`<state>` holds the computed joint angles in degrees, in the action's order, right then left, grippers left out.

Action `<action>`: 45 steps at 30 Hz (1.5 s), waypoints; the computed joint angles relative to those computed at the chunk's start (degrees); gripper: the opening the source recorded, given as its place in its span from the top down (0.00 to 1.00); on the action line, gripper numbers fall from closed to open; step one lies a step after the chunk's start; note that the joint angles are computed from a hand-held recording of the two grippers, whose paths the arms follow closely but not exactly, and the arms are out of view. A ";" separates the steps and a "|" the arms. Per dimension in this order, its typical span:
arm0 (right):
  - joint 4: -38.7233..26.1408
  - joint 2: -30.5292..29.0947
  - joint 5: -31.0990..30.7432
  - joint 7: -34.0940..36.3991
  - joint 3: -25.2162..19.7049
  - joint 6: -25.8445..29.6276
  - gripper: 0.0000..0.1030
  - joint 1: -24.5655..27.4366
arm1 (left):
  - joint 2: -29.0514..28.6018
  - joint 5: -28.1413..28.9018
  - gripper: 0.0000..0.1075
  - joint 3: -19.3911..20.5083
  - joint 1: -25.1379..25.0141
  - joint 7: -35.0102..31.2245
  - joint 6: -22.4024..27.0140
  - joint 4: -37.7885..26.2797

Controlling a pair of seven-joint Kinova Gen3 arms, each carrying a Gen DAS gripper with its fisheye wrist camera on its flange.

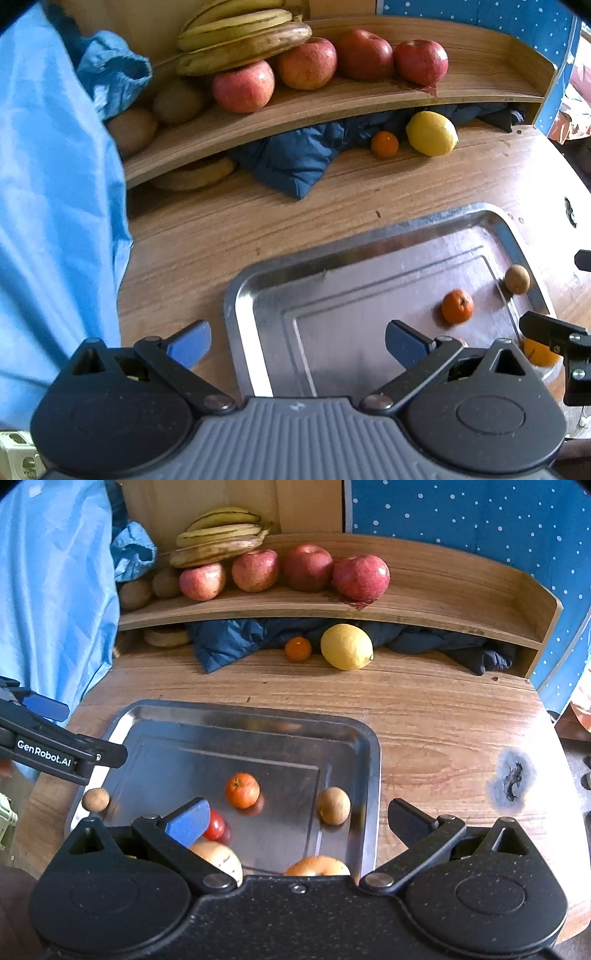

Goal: Organize fruits
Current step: 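Move both open tools past the tray toward the lemon and tangerine under the shelf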

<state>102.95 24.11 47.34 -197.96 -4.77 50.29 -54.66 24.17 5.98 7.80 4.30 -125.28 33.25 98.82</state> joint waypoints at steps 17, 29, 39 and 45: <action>-3.62 3.71 -4.88 2.75 2.20 2.53 0.01 3.20 | 9.32 -1.18 0.05 0.90 4.38 1.64 3.83 -12.42; -4.71 5.76 -5.10 4.61 4.26 1.92 0.01 5.07 | 13.93 0.66 0.05 1.27 6.46 5.41 4.33 -17.96; -5.25 7.16 -3.33 8.62 5.98 -0.08 0.01 7.26 | 18.21 2.07 0.05 2.29 8.12 9.54 3.34 -22.25; -4.38 7.99 -0.21 8.74 7.64 -3.36 0.01 7.94 | 20.82 2.05 0.05 2.42 8.85 11.33 4.63 -26.14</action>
